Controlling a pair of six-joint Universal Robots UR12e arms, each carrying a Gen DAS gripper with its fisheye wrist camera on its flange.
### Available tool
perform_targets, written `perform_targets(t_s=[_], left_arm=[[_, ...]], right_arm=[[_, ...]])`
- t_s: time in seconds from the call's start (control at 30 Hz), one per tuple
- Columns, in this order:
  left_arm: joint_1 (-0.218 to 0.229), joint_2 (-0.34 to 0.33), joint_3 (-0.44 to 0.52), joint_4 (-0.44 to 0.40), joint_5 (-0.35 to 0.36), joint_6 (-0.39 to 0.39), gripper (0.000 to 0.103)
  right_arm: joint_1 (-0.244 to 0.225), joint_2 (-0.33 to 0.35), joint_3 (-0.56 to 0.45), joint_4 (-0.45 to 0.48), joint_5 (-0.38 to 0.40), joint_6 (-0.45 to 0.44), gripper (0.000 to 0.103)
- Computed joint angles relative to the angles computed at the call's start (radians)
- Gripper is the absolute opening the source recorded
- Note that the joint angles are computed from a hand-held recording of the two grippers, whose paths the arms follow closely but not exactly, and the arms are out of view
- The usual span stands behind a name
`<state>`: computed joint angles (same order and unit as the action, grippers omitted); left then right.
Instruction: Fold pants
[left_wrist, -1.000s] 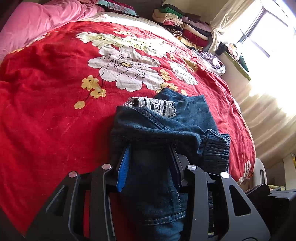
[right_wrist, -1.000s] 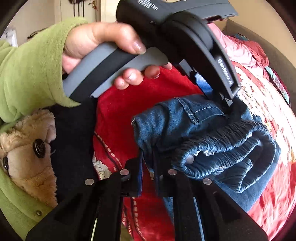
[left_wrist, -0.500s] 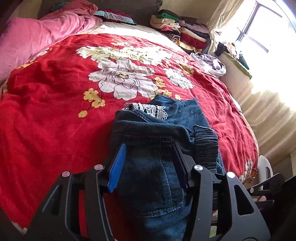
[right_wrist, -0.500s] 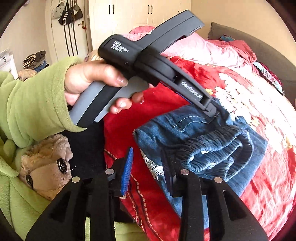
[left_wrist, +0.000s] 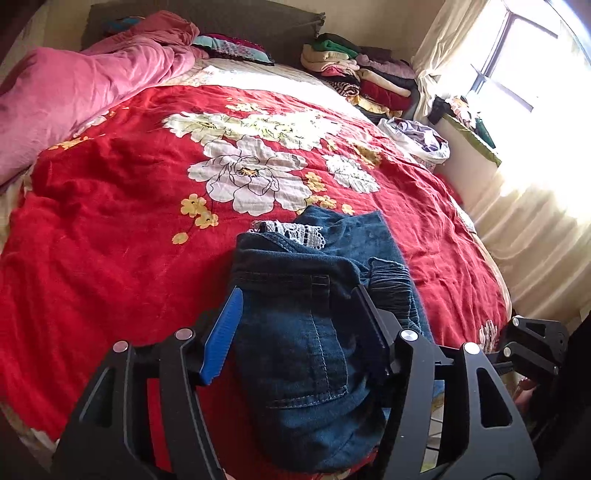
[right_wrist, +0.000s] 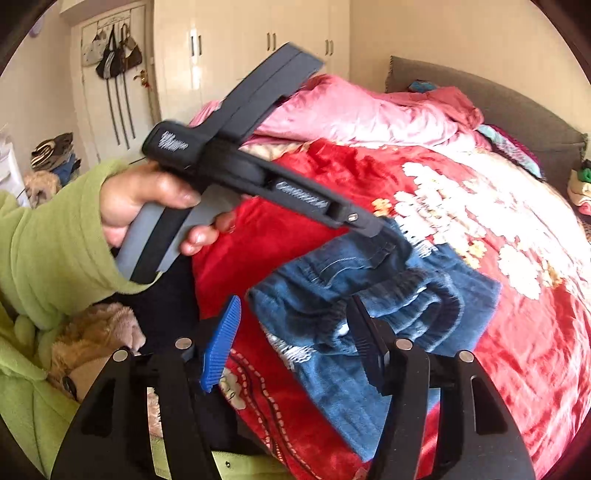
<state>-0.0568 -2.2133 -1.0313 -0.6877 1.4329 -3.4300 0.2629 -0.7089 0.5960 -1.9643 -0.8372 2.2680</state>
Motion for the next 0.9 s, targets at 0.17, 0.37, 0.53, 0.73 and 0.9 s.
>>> perform_targets(t_s=[0.17,0.37,0.53,0.73,0.9], left_arm=[[-0.005,0.016,-0.019,0.025,0.032,0.003,0.06],[-0.02,0.039,-0.045,0.065,0.122,0.035,0.07],[-0.026,0.057,-0.067,0.093,0.147,0.044,0.077],[-0.031,0.07,-0.084,0.11,0.166,0.05,0.088],[-0.032,0.075,-0.092,0.109,0.175,0.043,0.092]], right_arm=[[-0.01,-0.002,0.008,-0.074,0.012,0.081,0.074],[-0.018,0.003,0.01,-0.181,-0.002,0.208,0.08],[-0.025,0.016,-0.006,-0.241,-0.024,0.299,0.08],[-0.03,0.029,-0.024,-0.273,-0.059,0.373,0.08],[-0.031,0.037,-0.036,-0.279,-0.099,0.413,0.092]])
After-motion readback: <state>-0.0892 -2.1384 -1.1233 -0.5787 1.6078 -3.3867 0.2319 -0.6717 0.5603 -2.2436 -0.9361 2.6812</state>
